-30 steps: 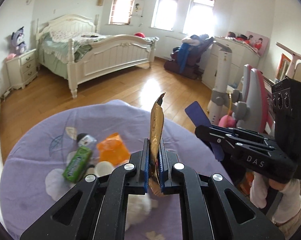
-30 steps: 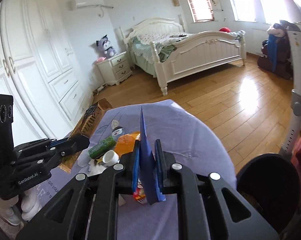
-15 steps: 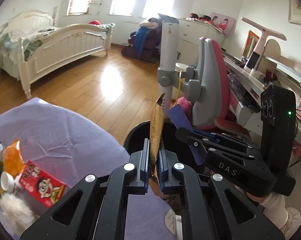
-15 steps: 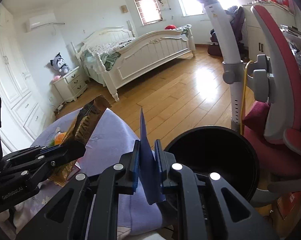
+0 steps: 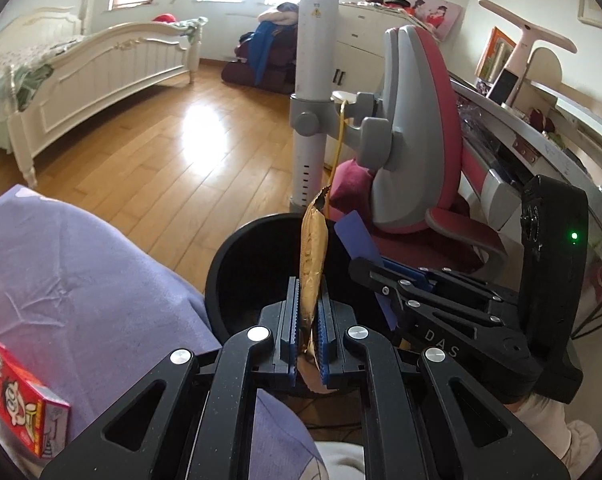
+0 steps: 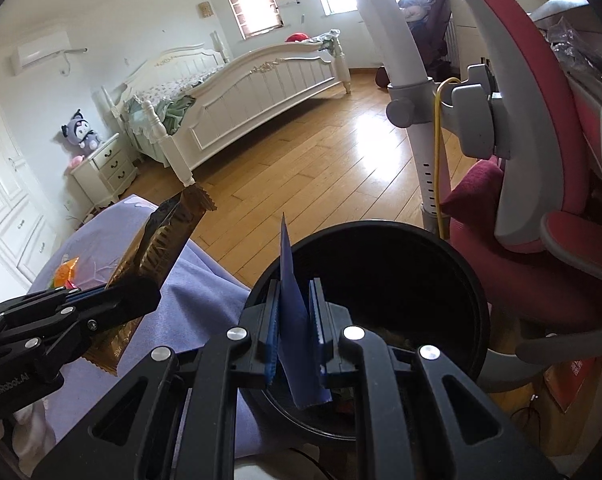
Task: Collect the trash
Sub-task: 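Carry both items over the black bin and open both tools to drop them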
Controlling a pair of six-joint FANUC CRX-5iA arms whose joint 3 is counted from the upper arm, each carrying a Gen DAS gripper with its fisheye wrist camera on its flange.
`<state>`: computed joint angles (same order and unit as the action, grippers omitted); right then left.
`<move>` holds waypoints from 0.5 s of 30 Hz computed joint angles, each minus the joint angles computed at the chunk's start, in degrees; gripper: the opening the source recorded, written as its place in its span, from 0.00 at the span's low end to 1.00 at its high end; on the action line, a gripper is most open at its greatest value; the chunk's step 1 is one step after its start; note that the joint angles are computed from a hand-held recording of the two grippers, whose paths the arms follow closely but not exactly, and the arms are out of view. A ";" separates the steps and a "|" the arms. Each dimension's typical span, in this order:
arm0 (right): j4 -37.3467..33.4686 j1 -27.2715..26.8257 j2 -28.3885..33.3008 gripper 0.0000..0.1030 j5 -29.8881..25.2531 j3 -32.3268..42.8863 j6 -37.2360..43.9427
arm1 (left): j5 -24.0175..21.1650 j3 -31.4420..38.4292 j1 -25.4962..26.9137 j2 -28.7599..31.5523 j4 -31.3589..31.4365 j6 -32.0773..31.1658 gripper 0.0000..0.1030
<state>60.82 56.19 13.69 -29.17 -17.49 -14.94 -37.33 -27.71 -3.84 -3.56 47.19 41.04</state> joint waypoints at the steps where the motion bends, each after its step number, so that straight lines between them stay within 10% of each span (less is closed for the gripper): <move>1: 0.01 -0.18 0.04 0.15 0.20 -0.29 -0.20 | 0.12 0.15 -0.18 0.42 -0.10 -0.03 0.09; 15: -5.93 -0.38 0.97 0.17 -1.56 0.48 3.24 | 1.28 3.36 -2.13 4.34 -3.65 1.53 0.14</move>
